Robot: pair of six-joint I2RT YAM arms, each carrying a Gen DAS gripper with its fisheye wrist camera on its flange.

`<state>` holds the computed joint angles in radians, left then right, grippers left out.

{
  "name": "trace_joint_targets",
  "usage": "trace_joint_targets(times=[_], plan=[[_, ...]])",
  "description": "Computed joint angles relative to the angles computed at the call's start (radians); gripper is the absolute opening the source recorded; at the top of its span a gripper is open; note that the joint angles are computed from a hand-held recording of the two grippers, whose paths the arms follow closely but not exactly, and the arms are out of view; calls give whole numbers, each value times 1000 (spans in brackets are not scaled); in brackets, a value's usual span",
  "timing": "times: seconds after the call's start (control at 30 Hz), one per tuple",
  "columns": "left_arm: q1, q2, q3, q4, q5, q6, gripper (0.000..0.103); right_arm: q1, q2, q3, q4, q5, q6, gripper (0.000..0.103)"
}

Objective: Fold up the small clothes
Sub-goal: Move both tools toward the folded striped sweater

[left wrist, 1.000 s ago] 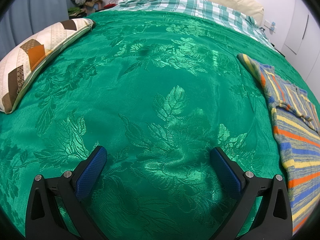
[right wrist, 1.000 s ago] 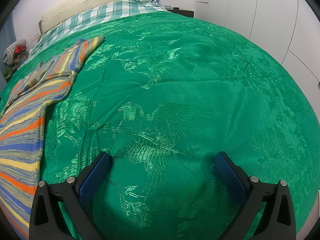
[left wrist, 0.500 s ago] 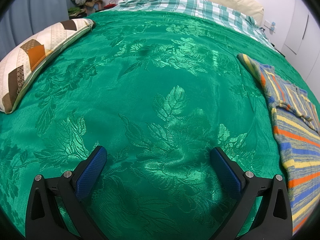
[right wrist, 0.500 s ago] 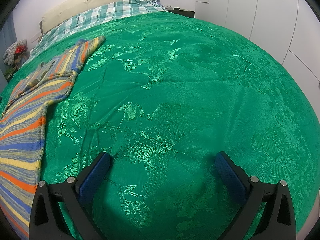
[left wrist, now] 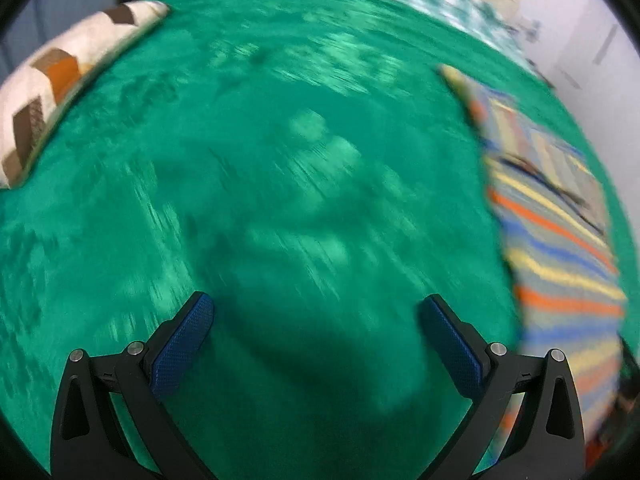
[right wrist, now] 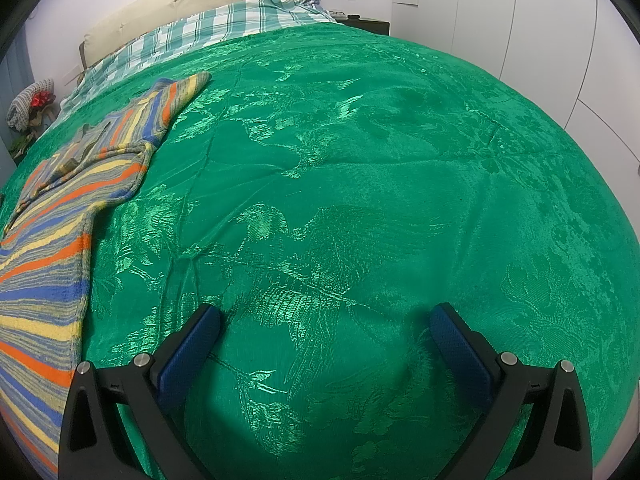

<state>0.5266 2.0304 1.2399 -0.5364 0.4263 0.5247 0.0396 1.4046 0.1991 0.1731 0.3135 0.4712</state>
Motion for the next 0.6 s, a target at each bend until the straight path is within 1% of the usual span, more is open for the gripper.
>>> trace_joint_targets(times=[0.07,0.1,0.13,0.2,0.27,0.33,0.4,0.43,0.47,0.5,0.53,0.57,0.6], plan=[[40,-23,-1,-125,74,75,103,-10,-5,10,-24,-16,-8,103],[64,-37,-6,-212,111,128,102,-29,-16,29,-66,-44,-24,103],[75,-46,-11,-276,130,171,102,-59,-34,53,-122,-85,-47,103],[92,-68,-43,-388,167,271,102,-129,-85,115,-271,-193,-86,102],[90,-105,-101,-410,165,315,102,-193,-165,164,-413,-318,-108,99],[72,-139,-155,-452,149,379,101,-226,-268,210,-567,-448,-130,99],[56,-146,-180,-524,140,444,100,-225,-330,248,-715,-575,-155,99],[45,-162,-206,-542,124,477,97,-208,-344,255,-771,-624,-155,98],[24,-196,-249,-528,90,495,94,-187,-351,255,-822,-675,-154,95],[5,-223,-285,-501,55,499,85,-129,-351,241,-855,-722,-129,89],[-17,-251,-321,-471,20,492,76,-90,-349,228,-856,-736,-107,86],[-31,-273,-349,-448,-2,485,74,-26,-335,212,-839,-742,-62,82],[-46,-304,-383,-421,-21,475,70,40,-308,194,-802,-737,-10,80]])
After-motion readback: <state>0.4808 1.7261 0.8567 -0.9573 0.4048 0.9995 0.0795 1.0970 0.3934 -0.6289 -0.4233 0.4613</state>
